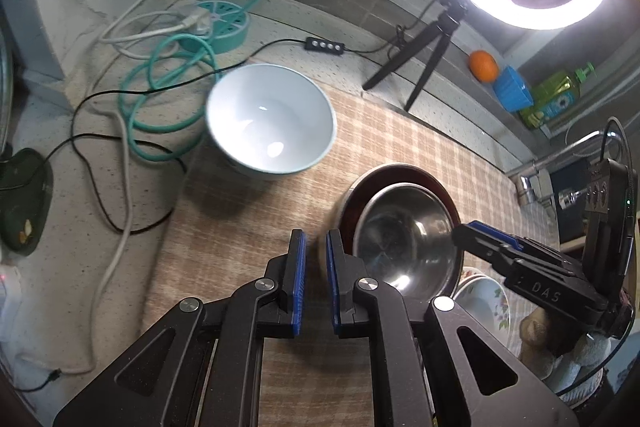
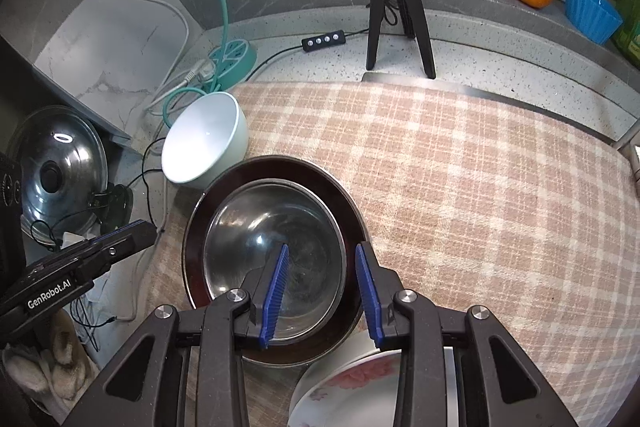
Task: Organize plates and bowls
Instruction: 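Lower the red pot onto the cloth and open both tools, then move both tools to the pale blue bowl and close on its rim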
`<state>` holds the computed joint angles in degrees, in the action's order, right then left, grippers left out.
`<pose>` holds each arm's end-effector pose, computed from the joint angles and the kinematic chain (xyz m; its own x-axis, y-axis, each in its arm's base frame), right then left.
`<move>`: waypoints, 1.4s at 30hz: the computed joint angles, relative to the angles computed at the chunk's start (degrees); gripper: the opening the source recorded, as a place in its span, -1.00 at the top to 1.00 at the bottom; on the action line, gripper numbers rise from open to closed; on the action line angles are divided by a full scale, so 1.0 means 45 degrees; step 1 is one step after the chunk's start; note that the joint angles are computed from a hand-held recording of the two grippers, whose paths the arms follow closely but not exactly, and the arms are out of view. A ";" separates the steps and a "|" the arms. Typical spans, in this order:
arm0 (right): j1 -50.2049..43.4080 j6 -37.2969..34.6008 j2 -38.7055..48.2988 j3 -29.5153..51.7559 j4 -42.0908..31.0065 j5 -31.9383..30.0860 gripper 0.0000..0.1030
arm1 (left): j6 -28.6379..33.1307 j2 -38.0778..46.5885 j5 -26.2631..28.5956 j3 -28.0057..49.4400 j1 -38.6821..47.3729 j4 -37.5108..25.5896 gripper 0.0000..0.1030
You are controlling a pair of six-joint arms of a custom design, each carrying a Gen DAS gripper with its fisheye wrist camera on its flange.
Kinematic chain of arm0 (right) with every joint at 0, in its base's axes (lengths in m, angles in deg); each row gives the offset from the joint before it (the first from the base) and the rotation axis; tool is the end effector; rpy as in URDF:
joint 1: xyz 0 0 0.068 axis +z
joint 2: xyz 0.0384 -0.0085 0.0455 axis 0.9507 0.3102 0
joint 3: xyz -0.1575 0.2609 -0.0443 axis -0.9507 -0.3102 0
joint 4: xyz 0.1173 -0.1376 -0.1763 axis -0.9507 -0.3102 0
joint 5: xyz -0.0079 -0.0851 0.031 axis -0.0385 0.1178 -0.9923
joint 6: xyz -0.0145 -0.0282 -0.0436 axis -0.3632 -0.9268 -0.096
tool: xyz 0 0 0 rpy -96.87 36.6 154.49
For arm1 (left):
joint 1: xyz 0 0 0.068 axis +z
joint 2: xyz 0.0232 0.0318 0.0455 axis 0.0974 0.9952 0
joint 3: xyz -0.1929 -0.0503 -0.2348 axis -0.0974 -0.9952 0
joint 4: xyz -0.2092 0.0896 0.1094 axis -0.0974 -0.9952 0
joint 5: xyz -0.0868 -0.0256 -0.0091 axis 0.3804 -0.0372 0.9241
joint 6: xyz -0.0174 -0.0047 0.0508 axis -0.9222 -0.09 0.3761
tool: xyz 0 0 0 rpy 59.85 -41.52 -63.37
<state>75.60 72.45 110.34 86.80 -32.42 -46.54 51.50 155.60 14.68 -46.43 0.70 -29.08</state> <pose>0.2133 0.0182 0.0814 -0.8631 0.3452 -0.3687 0.2480 0.9256 0.2860 0.2811 -0.0392 0.1199 -0.8980 0.2569 -0.3573 0.3817 0.8588 -0.3416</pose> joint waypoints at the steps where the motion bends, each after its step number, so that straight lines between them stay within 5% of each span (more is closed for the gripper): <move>1: 0.0001 0.0019 -0.0109 0.0025 -0.0078 0.0004 0.39 | 0.0056 0.0029 0.0013 0.0064 0.0191 -0.0048 0.83; 15: 0.0249 0.0046 -0.0950 0.1477 -0.1564 -0.0408 0.39 | 0.0242 0.0876 0.0245 0.1567 0.2027 -0.0523 0.83; 42: 0.0478 0.1323 0.3884 0.6433 -0.2352 -0.2050 0.39 | -0.0695 0.4311 0.0590 0.5569 0.1379 -0.2126 0.83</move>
<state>77.75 78.41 127.82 115.75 -43.01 -55.76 48.37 175.01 17.34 -21.36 6.90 -38.65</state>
